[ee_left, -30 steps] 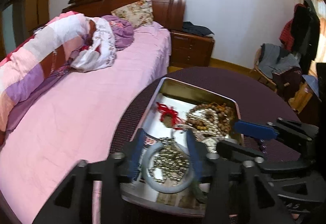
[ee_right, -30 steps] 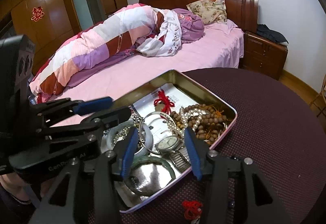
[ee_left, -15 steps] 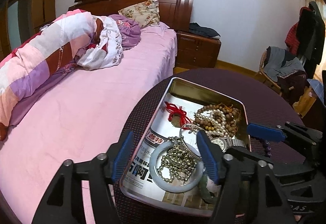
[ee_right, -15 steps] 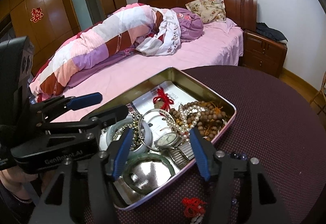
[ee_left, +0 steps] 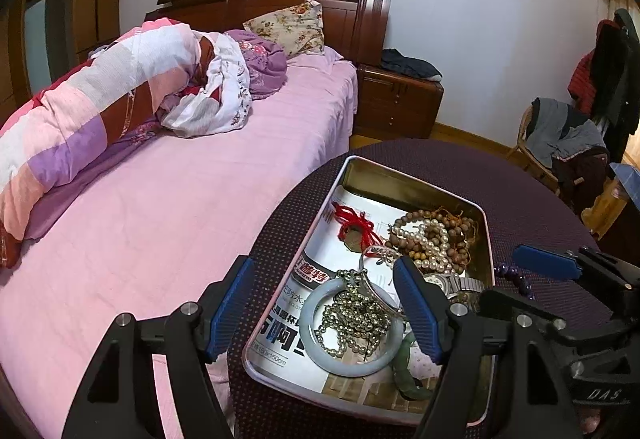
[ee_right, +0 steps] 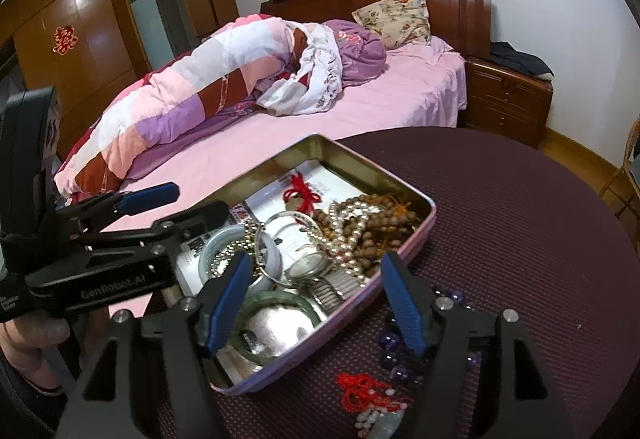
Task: Organize jewelry
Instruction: 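Grasp the purple bead bracelet with the right tool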
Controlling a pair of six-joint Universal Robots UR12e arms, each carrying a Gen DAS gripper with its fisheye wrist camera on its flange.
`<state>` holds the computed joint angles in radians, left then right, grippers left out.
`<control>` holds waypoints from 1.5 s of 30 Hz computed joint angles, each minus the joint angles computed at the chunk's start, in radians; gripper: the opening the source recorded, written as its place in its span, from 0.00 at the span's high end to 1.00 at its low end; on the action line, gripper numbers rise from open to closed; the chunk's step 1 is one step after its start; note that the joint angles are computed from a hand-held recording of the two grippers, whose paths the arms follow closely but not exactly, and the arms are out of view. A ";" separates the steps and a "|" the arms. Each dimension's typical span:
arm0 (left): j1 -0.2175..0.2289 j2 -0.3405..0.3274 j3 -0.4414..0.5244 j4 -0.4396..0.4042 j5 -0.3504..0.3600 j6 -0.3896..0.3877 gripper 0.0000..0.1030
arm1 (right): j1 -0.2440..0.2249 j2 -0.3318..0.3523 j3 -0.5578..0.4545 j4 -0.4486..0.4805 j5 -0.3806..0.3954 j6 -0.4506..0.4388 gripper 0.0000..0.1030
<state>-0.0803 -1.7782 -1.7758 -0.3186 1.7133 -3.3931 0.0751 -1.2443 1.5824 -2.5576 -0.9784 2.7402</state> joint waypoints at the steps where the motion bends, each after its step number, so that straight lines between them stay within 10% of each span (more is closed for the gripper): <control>1: -0.003 0.000 -0.001 0.008 0.014 -0.002 0.30 | -0.003 -0.001 0.001 0.000 0.000 0.003 0.31; 21: -0.046 0.002 -0.015 0.020 0.080 -0.046 0.30 | -0.088 -0.027 0.062 0.014 -0.161 0.065 0.31; 28: -0.067 -0.006 0.001 0.020 0.057 -0.019 0.30 | -0.056 0.015 0.004 0.052 -0.188 0.053 0.43; 32: -0.077 -0.003 0.001 0.036 0.031 0.009 0.30 | -0.042 0.028 -0.009 0.077 -0.233 0.022 0.82; 45: -0.145 -0.024 0.031 0.046 -0.020 0.113 0.30 | -0.144 -0.066 0.118 0.011 -0.297 0.043 0.84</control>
